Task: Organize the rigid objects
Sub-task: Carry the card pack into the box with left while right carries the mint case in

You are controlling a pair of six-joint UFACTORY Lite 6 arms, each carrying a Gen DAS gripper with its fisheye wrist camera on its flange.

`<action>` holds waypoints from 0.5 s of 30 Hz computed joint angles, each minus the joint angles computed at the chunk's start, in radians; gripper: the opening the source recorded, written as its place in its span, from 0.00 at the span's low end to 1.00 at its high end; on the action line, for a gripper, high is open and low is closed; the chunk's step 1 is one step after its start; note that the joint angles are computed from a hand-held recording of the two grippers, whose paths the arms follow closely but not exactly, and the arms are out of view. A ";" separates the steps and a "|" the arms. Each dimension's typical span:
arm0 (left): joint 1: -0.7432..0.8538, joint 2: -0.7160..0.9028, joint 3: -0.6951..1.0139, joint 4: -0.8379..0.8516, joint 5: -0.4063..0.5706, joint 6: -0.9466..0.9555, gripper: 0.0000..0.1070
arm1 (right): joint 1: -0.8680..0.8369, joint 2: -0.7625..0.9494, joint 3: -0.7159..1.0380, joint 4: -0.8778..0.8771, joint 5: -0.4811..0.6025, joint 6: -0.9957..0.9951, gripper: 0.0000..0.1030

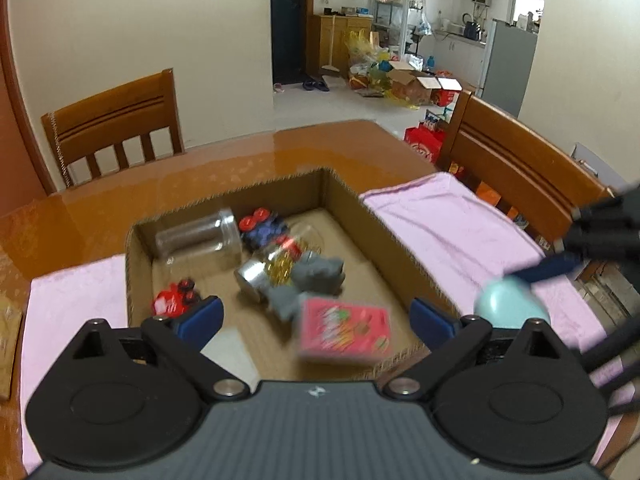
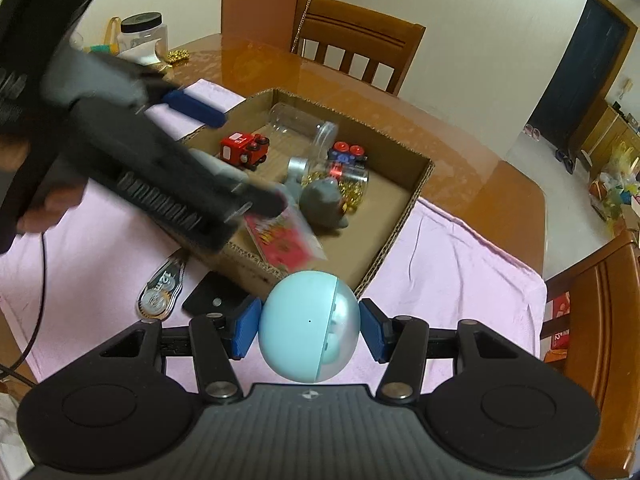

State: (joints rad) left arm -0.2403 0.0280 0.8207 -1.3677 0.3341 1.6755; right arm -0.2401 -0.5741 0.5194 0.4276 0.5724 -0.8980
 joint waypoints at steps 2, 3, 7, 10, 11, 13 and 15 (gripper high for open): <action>0.019 -0.037 -0.049 0.007 -0.011 -0.002 0.93 | -0.006 0.030 0.021 0.023 -0.005 -0.027 0.57; 0.028 -0.053 -0.070 0.015 -0.015 -0.011 0.93 | -0.002 0.051 0.035 0.034 -0.012 -0.036 0.57; 0.090 -0.127 -0.156 0.034 -0.009 -0.034 0.93 | 0.022 0.140 0.098 0.072 -0.049 -0.069 0.57; 0.117 -0.177 -0.208 0.024 -0.044 -0.023 0.93 | 0.055 0.240 0.154 0.099 -0.101 -0.086 0.57; 0.123 -0.195 -0.222 0.025 -0.054 -0.029 0.93 | 0.066 0.269 0.170 0.106 -0.116 -0.090 0.57; 0.145 -0.226 -0.238 0.056 -0.063 -0.064 0.93 | 0.086 0.339 0.205 0.125 -0.155 -0.095 0.57; 0.173 -0.255 -0.258 0.062 -0.071 -0.072 0.93 | 0.092 0.428 0.254 0.167 -0.178 -0.126 0.57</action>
State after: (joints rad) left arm -0.0675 -0.2268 0.5627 -1.3053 0.2634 1.6039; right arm -0.1480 -0.1465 0.7732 0.5945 0.3943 -1.0239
